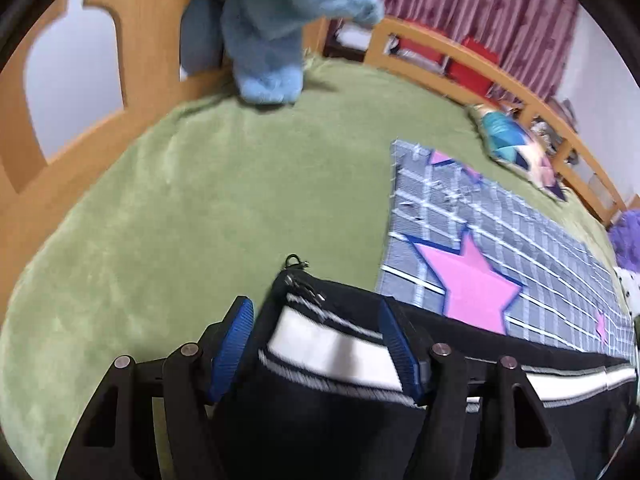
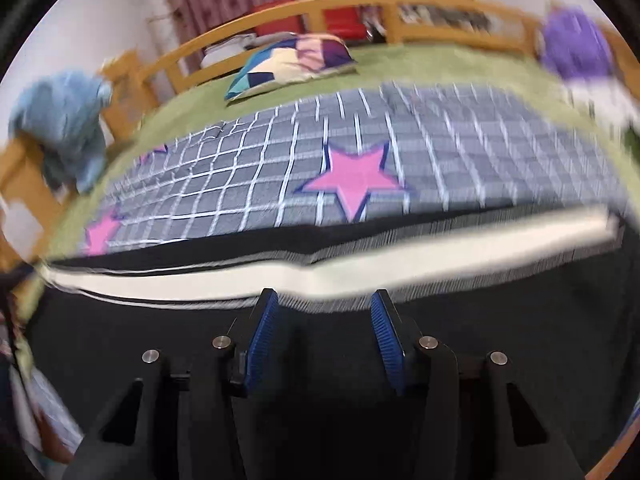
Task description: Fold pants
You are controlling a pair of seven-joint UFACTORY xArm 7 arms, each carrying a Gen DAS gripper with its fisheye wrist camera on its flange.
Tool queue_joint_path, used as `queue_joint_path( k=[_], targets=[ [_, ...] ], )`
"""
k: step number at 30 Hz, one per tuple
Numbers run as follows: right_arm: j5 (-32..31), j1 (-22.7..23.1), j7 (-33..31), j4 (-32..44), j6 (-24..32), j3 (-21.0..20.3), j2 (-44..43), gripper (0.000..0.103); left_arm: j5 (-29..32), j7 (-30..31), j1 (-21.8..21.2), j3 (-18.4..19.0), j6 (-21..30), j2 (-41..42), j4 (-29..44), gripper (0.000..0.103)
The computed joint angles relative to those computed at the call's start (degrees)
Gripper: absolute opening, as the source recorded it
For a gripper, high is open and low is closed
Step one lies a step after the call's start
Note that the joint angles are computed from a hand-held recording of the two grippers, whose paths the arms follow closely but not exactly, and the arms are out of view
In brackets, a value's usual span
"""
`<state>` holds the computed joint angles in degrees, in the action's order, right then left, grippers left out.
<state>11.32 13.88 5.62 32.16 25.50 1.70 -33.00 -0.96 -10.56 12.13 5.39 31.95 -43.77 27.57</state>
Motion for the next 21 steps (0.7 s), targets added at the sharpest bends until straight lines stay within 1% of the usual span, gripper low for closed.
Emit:
queue_joint_path(
  k=[1,2,3,4,5,6,9,10,12,13,14,15,16,17,18,19,20,21],
  targets=[
    [1.29,0.68,0.63,-0.98,0.49,-0.36,-0.79,0.048,-0.83,0.99,-1.12,1.13,-0.23,2.08,0.63,0.054],
    [1.63,0.60,1.78,-2.08,0.26,0.25,-1.61,0.048,-1.65,2.28,-2.26,2.08,-0.42,3.60,0.98,0.043],
    [1.40,0.32,3.24,-2.78,-0.34,1.42,-1.98,0.048,-1.03,3.55,-2.50,1.74,0.10,5.40,1.55,0.026],
    [1.07,0.21,4.57,-3.63,-0.84,2.41,-2.74,0.048,0.50,3.81,-1.63,0.32,-0.32,5.70,1.42,0.022],
    [0.63,0.24,5.85,-3.90,-1.39,3.36,-2.70,0.048,1.15,4.52,-1.52,-0.11,-1.92,5.09,0.67,0.021],
    [0.04,0.17,7.05,-4.15,-1.67,4.10,-2.88,0.048,0.53,5.79,-2.22,0.78,-3.92,3.19,-0.24,0.020],
    [-2.39,-0.32,10.46,-3.89,-2.42,6.16,-2.90,0.048,-3.13,9.37,-4.85,4.83,-7.89,-0.04,-0.48,0.020],
    [-3.33,-0.33,11.17,-3.85,-3.46,6.74,-2.93,0.048,-3.26,9.66,-4.44,4.64,-7.54,1.34,0.53,0.020],
    [-6.20,-1.12,12.03,-2.56,-4.26,8.13,-1.27,0.048,-2.30,8.73,-2.55,2.39,-6.68,5.36,1.97,0.021],
    [-7.88,-1.94,12.94,-1.29,-3.43,9.18,0.21,0.048,-1.34,7.79,-1.39,0.99,-5.10,7.86,2.83,0.022],
    [-8.68,-1.91,13.46,-0.48,-2.93,9.27,1.39,0.048,-0.39,7.09,-0.58,0.01,-3.08,9.72,3.65,0.024],
    [-8.54,-0.90,13.23,0.22,-2.80,8.59,3.02,0.048,0.64,6.28,0.19,-0.85,-2.21,10.92,4.02,0.029],
    [-7.84,0.51,12.40,0.79,-2.53,7.45,4.74,0.048,1.14,5.89,0.52,-1.03,-3.33,10.30,3.20,0.032],
    [-7.74,0.97,12.31,1.46,-1.64,7.13,6.21,0.048,0.95,6.01,0.29,-0.60,-3.48,9.08,2.73,0.034],
    [-8.34,0.76,12.77,2.68,0.35,7.47,8.24,0.048,0.51,5.88,0.23,-0.09,-2.19,7.21,2.60,0.044],
    [-9.94,-0.10,13.94,3.62,1.77,8.42,9.41,0.048,0.28,5.83,0.27,0.28,-0.90,5.81,2.51,0.056],
    [-11.70,-0.91,15.69,4.00,2.45,9.54,9.38,0.048,0.03,6.09,0.30,0.84,0.79,3.58,2.19,0.060],
    [-12.36,-0.97,17.30,4.19,3.09,10.06,8.34,0.048,-0.03,6.40,0.36,1.14,1.53,1.82,1.64,0.061]
  ],
)
